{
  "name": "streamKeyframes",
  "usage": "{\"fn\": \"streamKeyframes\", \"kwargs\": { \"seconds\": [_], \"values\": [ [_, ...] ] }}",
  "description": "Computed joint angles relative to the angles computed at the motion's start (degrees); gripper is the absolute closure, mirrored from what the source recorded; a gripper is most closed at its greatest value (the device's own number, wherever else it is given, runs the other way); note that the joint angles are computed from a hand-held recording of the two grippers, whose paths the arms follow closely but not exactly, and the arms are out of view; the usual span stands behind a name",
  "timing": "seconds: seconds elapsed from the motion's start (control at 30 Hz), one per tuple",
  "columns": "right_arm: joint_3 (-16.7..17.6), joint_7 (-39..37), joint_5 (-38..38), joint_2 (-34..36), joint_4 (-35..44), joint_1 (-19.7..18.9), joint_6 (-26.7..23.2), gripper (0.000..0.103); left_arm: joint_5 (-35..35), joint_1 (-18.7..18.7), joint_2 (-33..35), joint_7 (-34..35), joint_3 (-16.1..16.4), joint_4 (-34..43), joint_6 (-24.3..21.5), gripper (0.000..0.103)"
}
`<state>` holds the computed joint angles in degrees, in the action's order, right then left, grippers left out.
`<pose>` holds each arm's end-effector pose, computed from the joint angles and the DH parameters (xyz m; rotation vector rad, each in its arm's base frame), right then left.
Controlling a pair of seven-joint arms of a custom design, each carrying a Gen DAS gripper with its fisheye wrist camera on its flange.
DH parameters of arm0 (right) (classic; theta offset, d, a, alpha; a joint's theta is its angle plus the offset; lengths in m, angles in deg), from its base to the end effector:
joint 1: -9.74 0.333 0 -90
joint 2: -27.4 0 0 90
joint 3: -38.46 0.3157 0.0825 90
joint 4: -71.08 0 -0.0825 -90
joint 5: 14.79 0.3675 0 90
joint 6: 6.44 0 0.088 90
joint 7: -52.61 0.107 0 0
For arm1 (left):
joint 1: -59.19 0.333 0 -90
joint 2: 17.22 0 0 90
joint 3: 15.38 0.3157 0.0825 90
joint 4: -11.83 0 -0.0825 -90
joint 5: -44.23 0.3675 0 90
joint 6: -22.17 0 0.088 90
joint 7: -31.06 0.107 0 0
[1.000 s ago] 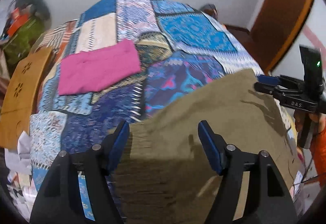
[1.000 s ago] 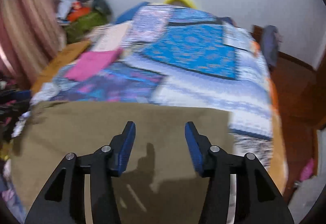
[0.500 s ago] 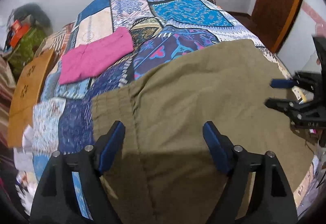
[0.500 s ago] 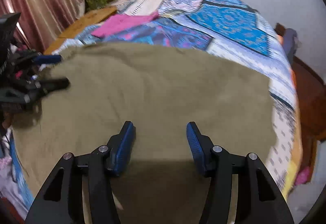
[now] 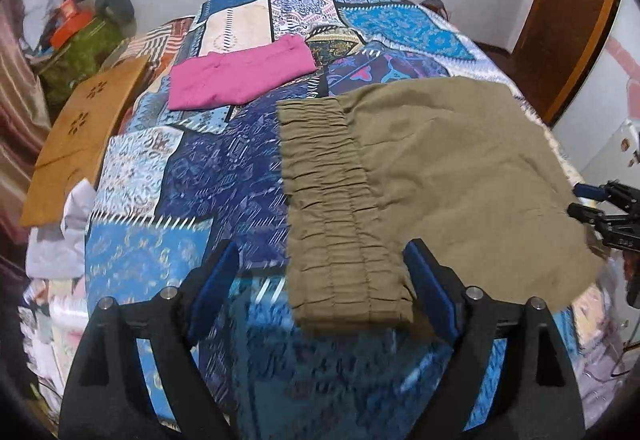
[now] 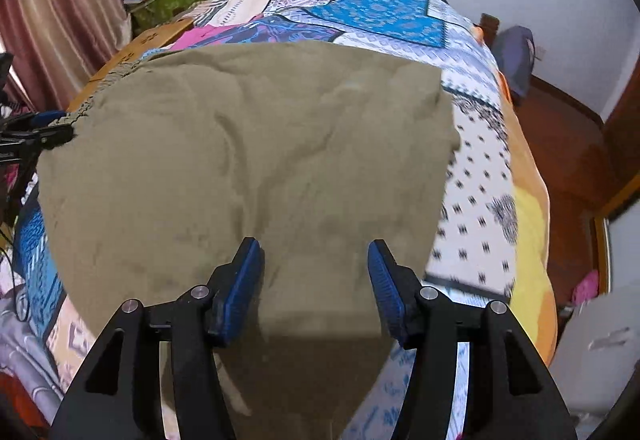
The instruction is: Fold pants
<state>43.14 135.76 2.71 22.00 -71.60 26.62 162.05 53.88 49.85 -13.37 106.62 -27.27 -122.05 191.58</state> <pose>0.4636 0.1625 0.3931 -2.0385 1.6413 -0.3012 0.5016 -0.2059 0.3814 -1.6695 2.1963 -0.6569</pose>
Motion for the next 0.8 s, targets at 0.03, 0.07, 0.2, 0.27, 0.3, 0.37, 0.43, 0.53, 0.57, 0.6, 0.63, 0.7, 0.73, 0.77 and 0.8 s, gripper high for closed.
{"fn": "streamKeyframes", "kwargs": {
  "seconds": [0.03, 0.07, 0.2, 0.27, 0.3, 0.37, 0.43, 0.53, 0.57, 0.6, 0.63, 0.7, 0.73, 0.77, 0.8],
  "values": [
    [0.4, 1.4, -1.6, -0.5, -0.3, -0.5, -0.3, 0.05, -1.8, 0.3, -0.8, 1.0, -0.4, -0.7, -0.1, 0.016],
    [0.8, 3.0, -3.5, -1.1, -0.8, -0.9, -0.4, 0.05, -2.2, 0.2, -1.4, 1.0, -0.3, -1.0, -0.8, 0.016],
    [2.1, 8.2, -10.6, -2.3, -0.8, -2.6, -0.5, 0.05, 5.3, -0.4, -4.8, -4.2, 0.6, -2.7, -2.5, 0.016],
    [2.0, 8.6, -11.0, -2.7, -1.0, -2.4, 0.6, 0.05, 13.5, 0.4, -7.5, -10.3, 0.5, -3.7, -3.5, 0.016],
    [2.0, 8.8, -11.1, -2.9, -0.9, -2.4, 1.2, 0.05, 14.4, 0.7, -9.0, -10.8, 0.7, -4.6, -3.5, 0.016],
    [2.1, 9.2, -11.4, -3.0, -0.9, -2.3, 2.3, 0.05, 8.6, -0.6, -11.4, -6.3, 2.4, -6.4, -2.6, 0.016],
    [1.9, 8.7, -10.4, -2.7, -0.8, -1.8, 3.8, 0.05, -0.9, -3.4, -12.8, 0.6, 5.0, -7.7, -2.1, 0.015],
    [1.6, 7.8, -8.1, -2.0, -0.6, -0.6, 6.5, 0.05, -21.0, -10.4, -12.4, 15.3, 9.9, -7.4, -4.6, 0.012],
    [1.3, 7.2, -6.9, -1.5, -0.3, 0.0, 7.3, 0.05, -28.6, -12.4, -11.3, 20.5, 11.4, -6.4, -7.0, 0.012],
    [0.8, 5.8, -5.0, -1.0, 0.1, 1.0, 8.1, 0.05, -33.3, -13.0, -10.2, 23.3, 11.7, -5.5, -9.1, 0.012],
    [0.4, 4.5, -3.3, -0.4, 0.6, 1.9, 8.8, 0.05, -37.5, -13.2, -9.2, 25.6, 11.6, -4.8, -10.9, 0.012],
    [0.7, 3.6, -2.2, 0.7, 1.6, 2.3, 9.3, 0.05, -44.2, -12.9, -6.6, 28.9, 10.8, -3.3, -13.5, 0.012],
    [0.9, 3.2, -2.0, 1.4, 2.2, 2.4, 9.4, 0.05, -46.5, -12.4, -6.0, 29.9, 10.1, -2.9, -14.0, 0.012],
    [1.1, 3.1, -2.5, 2.3, 2.8, 2.3, 9.5, 0.05, -49.5, -12.1, -4.9, 31.3, 9.4, -2.3, -14.6, 0.011],
    [1.6, 4.7, -4.6, 2.8, 3.0, 1.7, 9.6, 0.05, -49.3, -11.6, -4.4, 30.7, 8.4, -2.1, -13.6, 0.011]
  ]
}}
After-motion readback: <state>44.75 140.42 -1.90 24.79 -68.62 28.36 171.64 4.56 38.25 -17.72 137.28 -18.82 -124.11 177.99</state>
